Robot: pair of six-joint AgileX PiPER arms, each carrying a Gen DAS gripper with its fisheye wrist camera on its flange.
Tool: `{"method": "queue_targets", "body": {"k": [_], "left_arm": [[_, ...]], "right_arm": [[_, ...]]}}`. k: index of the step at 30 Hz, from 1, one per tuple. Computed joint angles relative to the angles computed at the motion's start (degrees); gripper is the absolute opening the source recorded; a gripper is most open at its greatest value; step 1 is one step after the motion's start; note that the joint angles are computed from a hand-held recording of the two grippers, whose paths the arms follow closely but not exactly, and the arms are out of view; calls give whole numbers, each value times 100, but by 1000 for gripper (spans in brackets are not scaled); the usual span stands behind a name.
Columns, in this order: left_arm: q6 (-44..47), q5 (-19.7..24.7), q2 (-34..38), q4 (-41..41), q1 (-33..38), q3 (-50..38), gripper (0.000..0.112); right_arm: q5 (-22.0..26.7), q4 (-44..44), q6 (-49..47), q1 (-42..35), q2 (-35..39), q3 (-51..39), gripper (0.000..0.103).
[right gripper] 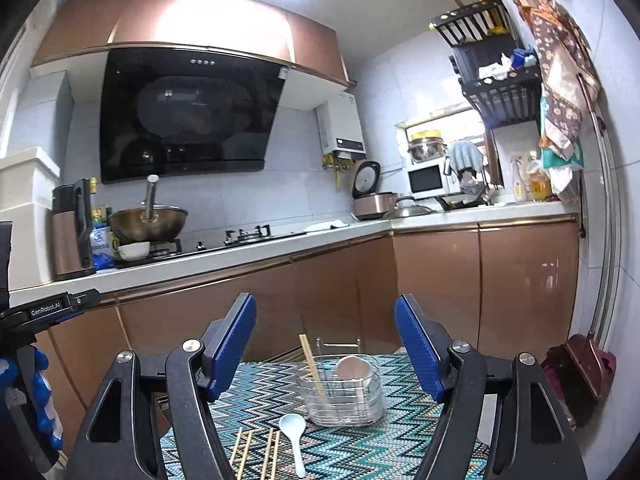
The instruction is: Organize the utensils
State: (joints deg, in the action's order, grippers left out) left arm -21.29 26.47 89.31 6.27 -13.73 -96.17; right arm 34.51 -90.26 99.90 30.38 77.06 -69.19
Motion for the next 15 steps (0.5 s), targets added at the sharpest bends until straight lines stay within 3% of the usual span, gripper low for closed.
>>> {"method": "queue_targets", "body": {"k": [7,15], "left_arm": [[1343,329,-124,-1428,310,123,47],[2241,1229,620,-2508,469,-499,47]], "right_arm": [[141,17,-237,351,-34,-36,71],[-314,402,-536,65,151,-74,68]]}}
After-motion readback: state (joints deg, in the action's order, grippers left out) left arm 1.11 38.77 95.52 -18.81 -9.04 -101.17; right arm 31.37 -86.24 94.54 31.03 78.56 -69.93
